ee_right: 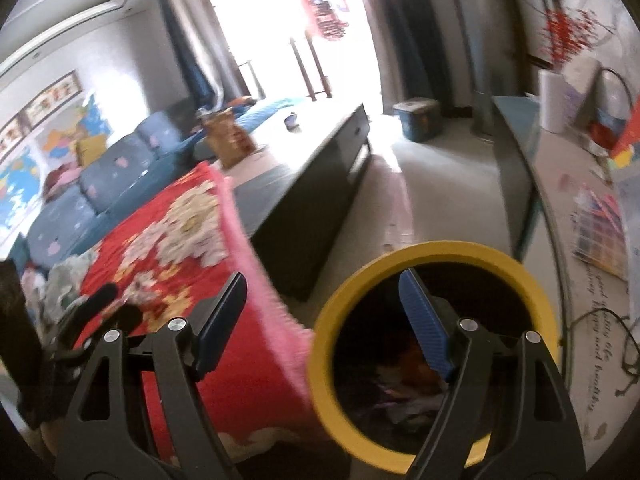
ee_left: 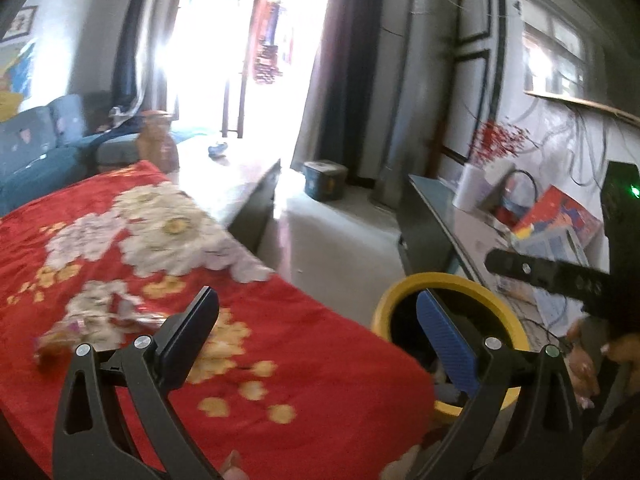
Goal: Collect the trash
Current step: 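Move both open tools back over the last wrappers on the bedspread, then grasp the orange-purple wrapper with the left tool while the right tool grasps a red candy wrapper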
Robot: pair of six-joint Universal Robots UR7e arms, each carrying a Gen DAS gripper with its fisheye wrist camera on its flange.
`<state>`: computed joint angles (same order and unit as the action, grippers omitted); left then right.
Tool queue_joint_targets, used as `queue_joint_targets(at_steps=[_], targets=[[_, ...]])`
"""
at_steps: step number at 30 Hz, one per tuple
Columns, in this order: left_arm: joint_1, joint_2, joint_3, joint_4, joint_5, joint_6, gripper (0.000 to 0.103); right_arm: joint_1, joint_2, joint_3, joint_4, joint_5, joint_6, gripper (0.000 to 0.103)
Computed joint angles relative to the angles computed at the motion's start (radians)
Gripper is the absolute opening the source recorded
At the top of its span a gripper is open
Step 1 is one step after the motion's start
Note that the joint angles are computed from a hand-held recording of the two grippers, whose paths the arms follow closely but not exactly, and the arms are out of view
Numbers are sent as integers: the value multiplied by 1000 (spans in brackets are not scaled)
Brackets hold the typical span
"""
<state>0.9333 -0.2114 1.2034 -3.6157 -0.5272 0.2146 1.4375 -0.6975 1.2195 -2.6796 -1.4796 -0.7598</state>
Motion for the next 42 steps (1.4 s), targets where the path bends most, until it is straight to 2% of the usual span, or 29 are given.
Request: queue_joint_targets(at_steps=[4, 9, 20, 22, 24, 27, 30, 32, 36, 38, 40, 42], targets=[[-1, -31, 55, -87, 60, 27, 96, 17, -13, 48, 15, 16, -63, 73], [-2, -69, 113, -177, 137, 52, 96, 47, -19, 105, 23, -4, -143, 75], [5, -142, 226, -376, 241, 123, 96, 108, 12, 135, 73, -50, -247, 75], [12, -174, 275, -330, 252, 47, 96, 122, 26, 133, 85, -60, -267, 75], [23, -223, 345, -224, 258, -89, 96, 138, 46, 128, 80, -83, -292, 75], [38, -260, 397, -169, 271, -163, 96, 159, 85, 104, 83, -119, -316, 75], [59, -323, 470, -31, 269, -312, 96, 175, 122, 71, 109, -141, -322, 75], [78, -367, 516, 59, 252, -422, 96, 187, 148, 54, 107, -165, -337, 75], [113, -424, 565, 184, 207, -546, 96, 209, 207, 12, 97, -221, -361, 74], [131, -441, 574, 216, 172, -565, 96, 216, 232, -8, 95, -248, -367, 64], [146, -452, 573, 253, 146, -587, 96, 222, 257, -40, 141, -287, -360, 38], [161, -459, 574, 257, 105, -585, 95, 217, 256, -27, 133, -274, -347, 31]])
